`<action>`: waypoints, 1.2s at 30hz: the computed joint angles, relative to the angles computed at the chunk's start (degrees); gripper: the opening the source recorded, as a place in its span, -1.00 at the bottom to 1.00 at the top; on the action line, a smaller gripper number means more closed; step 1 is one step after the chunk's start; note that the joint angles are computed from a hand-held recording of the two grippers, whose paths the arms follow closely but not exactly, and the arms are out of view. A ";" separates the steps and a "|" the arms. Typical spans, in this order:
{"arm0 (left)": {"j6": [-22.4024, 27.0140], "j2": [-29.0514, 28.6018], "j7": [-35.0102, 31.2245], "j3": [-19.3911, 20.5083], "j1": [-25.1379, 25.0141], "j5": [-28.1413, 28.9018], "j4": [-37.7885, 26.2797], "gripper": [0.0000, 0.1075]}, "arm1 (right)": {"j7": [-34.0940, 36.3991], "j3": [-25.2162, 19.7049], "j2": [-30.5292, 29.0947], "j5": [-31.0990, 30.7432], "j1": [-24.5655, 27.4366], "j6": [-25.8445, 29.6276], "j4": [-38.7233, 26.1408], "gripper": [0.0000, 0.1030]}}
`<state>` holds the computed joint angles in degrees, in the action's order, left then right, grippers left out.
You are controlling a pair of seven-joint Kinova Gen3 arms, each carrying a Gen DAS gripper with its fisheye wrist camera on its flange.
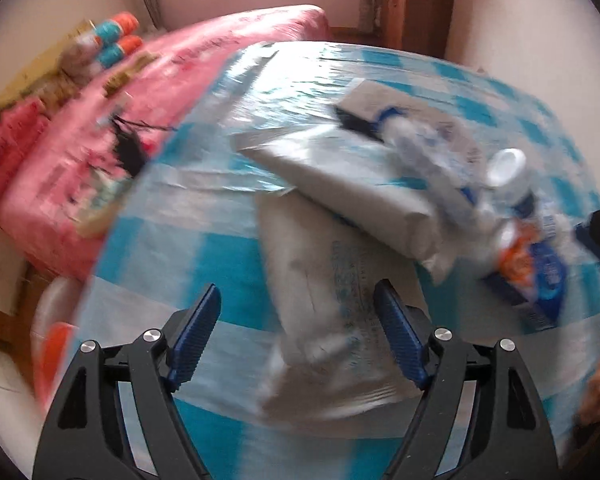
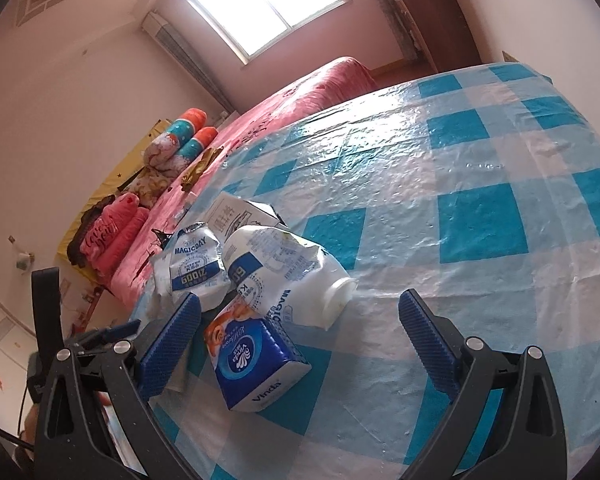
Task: Collect trash
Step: 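Grasp the white feather-print wet-wipes pack with the left tool while the right tool grasps the MagicDay milk bag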
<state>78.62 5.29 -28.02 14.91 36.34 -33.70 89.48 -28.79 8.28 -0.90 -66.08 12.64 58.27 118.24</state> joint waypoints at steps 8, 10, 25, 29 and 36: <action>-1.09 -1.97 -4.47 0.99 -0.44 0.66 -0.43 0.49 | -3.40 -1.50 0.46 2.46 -1.65 -3.08 -1.85 0.90; -2.07 -1.58 -6.17 0.95 -0.90 1.10 -0.47 0.49 | -4.86 -2.04 0.60 3.78 -2.40 -4.45 -2.49 0.90; -12.65 -2.25 -15.07 -1.36 -6.95 9.26 3.71 0.61 | -9.50 -4.77 -0.55 12.26 -9.35 -12.67 -3.83 0.90; -14.74 -2.63 -15.14 -1.65 -7.95 10.15 4.60 0.62 | -12.16 -5.34 -0.04 14.41 -10.29 -13.20 -4.88 0.91; -15.25 -2.70 -11.59 -0.93 -7.18 7.44 5.17 0.41 | -13.77 -6.17 0.17 16.26 -11.53 -13.57 -5.92 0.92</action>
